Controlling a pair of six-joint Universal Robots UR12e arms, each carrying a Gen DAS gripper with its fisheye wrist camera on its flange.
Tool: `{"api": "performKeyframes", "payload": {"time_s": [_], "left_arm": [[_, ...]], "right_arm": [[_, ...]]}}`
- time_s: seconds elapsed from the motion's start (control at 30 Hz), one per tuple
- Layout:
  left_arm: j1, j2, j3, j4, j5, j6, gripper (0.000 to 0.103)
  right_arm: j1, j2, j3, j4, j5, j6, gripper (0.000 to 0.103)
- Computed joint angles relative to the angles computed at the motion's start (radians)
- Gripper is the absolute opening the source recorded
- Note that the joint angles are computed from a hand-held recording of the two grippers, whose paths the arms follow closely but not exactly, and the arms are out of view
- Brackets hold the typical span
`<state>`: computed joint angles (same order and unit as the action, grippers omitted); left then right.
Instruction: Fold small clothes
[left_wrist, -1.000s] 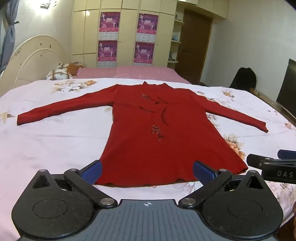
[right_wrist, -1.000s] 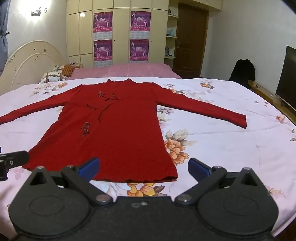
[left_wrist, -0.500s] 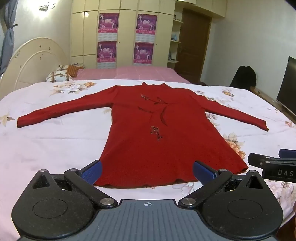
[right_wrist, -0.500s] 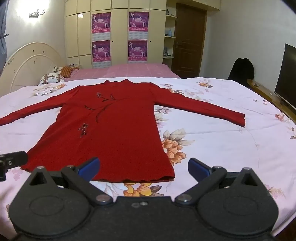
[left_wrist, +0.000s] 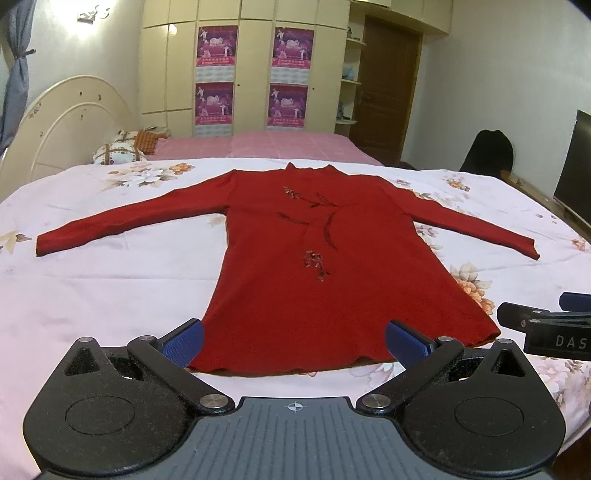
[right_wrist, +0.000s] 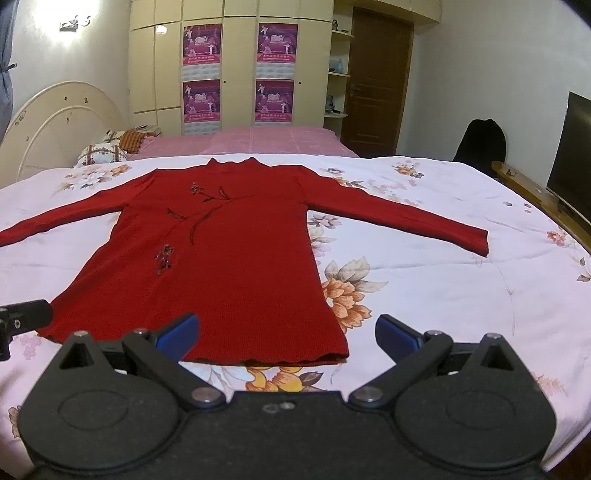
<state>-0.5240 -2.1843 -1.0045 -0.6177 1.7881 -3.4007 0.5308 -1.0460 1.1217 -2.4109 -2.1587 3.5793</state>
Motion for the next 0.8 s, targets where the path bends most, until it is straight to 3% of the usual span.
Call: {"api": "performKeyframes", "payload": {"time_s": [0.8], "left_arm": [[0.003,0.002,-0.002,0.004,-0.004,0.005,0.103]], "right_arm": [[0.004,0.005,-0.001,-0.013,-0.004,-0.017,0.102]]}}
